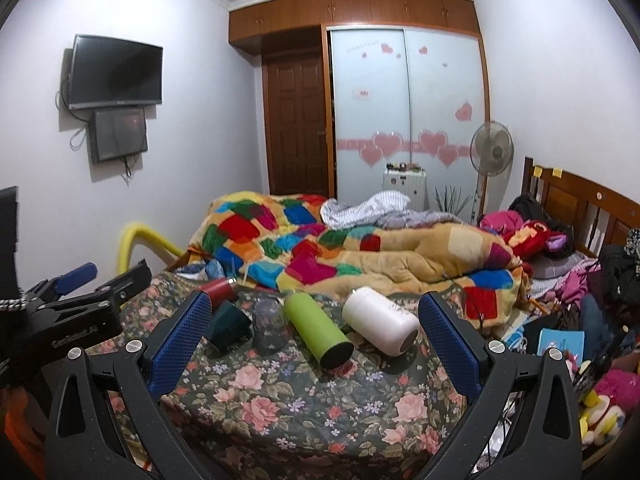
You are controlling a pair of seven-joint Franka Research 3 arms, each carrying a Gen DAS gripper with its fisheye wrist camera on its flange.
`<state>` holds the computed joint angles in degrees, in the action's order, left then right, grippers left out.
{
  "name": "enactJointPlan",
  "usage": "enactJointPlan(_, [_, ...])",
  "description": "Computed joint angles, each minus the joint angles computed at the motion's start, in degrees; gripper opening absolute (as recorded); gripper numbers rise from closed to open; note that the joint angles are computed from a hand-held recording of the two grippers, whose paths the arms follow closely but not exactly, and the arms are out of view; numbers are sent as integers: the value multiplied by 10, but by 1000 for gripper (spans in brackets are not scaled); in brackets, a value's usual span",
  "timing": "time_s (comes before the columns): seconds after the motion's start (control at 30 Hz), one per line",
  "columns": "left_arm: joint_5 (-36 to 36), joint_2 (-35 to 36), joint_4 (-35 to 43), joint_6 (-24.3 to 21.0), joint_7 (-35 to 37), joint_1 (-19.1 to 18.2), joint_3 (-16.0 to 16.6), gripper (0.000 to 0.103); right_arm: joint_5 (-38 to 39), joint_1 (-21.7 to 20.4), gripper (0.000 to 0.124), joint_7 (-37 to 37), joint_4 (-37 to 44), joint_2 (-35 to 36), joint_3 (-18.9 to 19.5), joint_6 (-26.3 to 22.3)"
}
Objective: Flip cup upright
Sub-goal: 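Move the left tool down to the dark teal mug lying on its side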
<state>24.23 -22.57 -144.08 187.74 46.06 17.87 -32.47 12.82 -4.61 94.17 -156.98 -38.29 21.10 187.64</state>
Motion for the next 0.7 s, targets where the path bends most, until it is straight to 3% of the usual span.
enactJointPlan(0.13, [42,112,64,-49,14,28,-17,103,-8,-17,103,1,21,40,6,-19])
enactJointPlan(0.2, [132,168,107,-83,-38,92,-71,103,-17,-31,103,4,35,65,11,-31])
enactJointPlan(0.23, [185,195,128,-101,-69,105,-82,103,-21,-35,103,7,41,73,12,-36])
enactJointPlan(0.3, [241,259,170,-140,-79,94,-73,103,-32,-42,103,14,52,89,13,-51])
enactJointPlan(0.47, [200,371,238,-199,11,61,-48,98,-72,-59,103,41,84,132,16,-77])
enactJointPlan(0.7, [194,452,306,-214,66,-11,21,93,-144,-90,103,88,121,174,36,-96])
